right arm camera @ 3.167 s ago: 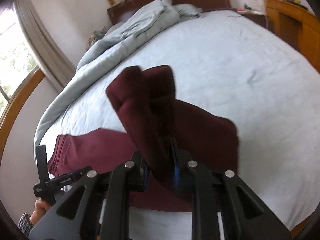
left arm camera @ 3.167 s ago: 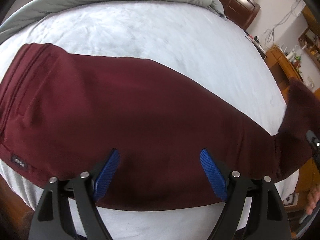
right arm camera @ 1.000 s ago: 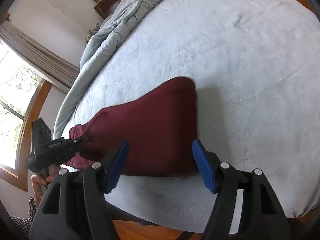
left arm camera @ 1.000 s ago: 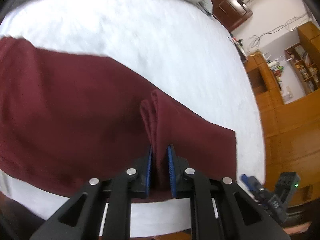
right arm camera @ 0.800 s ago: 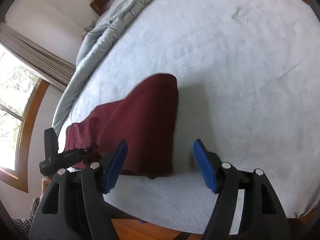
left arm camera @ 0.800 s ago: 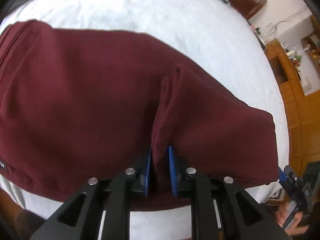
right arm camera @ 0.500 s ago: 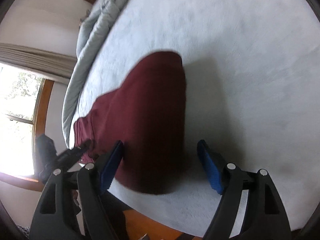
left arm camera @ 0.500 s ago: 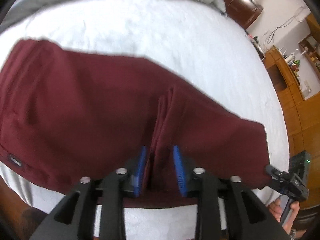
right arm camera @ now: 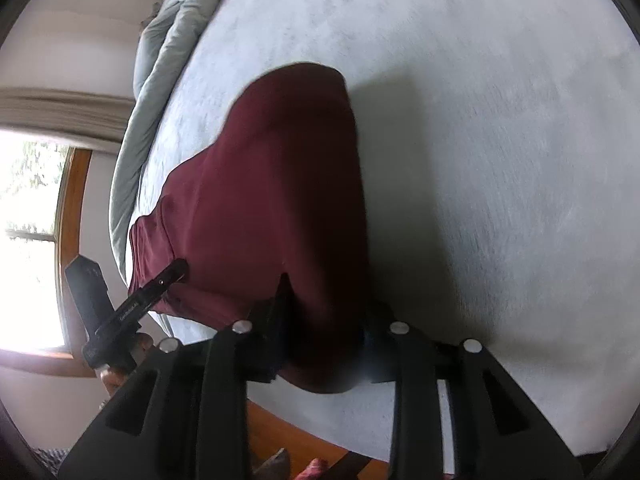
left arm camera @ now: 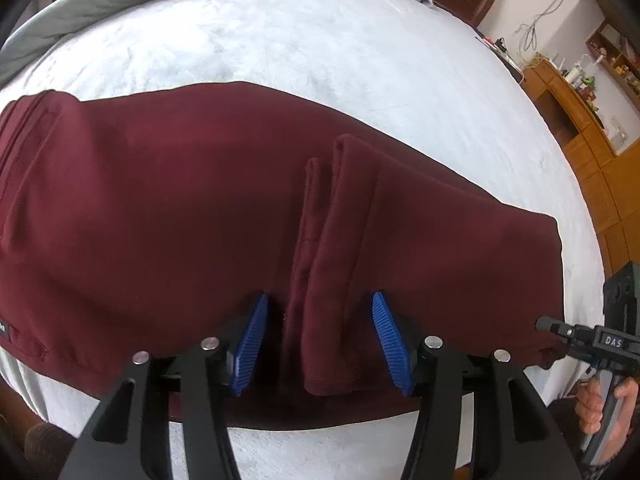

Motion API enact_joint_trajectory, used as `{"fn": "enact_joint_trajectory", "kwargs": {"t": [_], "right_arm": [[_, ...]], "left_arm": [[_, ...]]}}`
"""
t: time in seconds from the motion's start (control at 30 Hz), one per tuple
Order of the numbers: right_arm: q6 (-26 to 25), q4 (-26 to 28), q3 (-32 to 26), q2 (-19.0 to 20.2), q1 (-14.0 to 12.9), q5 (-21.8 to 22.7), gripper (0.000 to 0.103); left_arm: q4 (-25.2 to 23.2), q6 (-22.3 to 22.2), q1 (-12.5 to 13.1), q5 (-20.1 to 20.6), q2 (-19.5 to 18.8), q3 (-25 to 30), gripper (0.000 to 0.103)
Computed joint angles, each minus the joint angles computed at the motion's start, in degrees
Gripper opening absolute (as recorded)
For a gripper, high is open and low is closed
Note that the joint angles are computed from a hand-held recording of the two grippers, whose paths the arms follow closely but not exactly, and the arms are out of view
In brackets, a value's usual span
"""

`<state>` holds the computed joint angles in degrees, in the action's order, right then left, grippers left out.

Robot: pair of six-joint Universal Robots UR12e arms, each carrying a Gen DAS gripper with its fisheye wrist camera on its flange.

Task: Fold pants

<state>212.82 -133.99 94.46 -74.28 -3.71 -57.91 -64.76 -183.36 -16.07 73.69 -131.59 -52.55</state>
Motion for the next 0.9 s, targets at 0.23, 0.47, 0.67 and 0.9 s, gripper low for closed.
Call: {"fn": "enact_joint_trajectory", "kwargs": {"t": [0.23, 0.47, 0.67, 0.9], "right_arm": [[-5.7, 0.5, -3.8, -2.0, 2.9, -15.4, 0.049], [-10.2, 2.0, -11.0, 3.5, 4.2, -12.7, 0.048], [-7.8, 7.0, -13.1, 6.7, 4.5, -14.9, 0.039], [-4.2, 2.4, -11.9, 5.5, 4.4, -13.2, 0.052]], "left_arm": [[5.9, -2.4, 0.1, 1.0, 1.1, 0.4, 0.055], [-2.5, -2.1, -0.3, -10.3, -5.7, 11.7, 0.057], [-7.6, 4.7, -1.3, -3.4, -8.6, 15.5, 0.048], [-7.2, 1.5, -0.4, -6.7, -6.9, 13.8, 0.050]]}}
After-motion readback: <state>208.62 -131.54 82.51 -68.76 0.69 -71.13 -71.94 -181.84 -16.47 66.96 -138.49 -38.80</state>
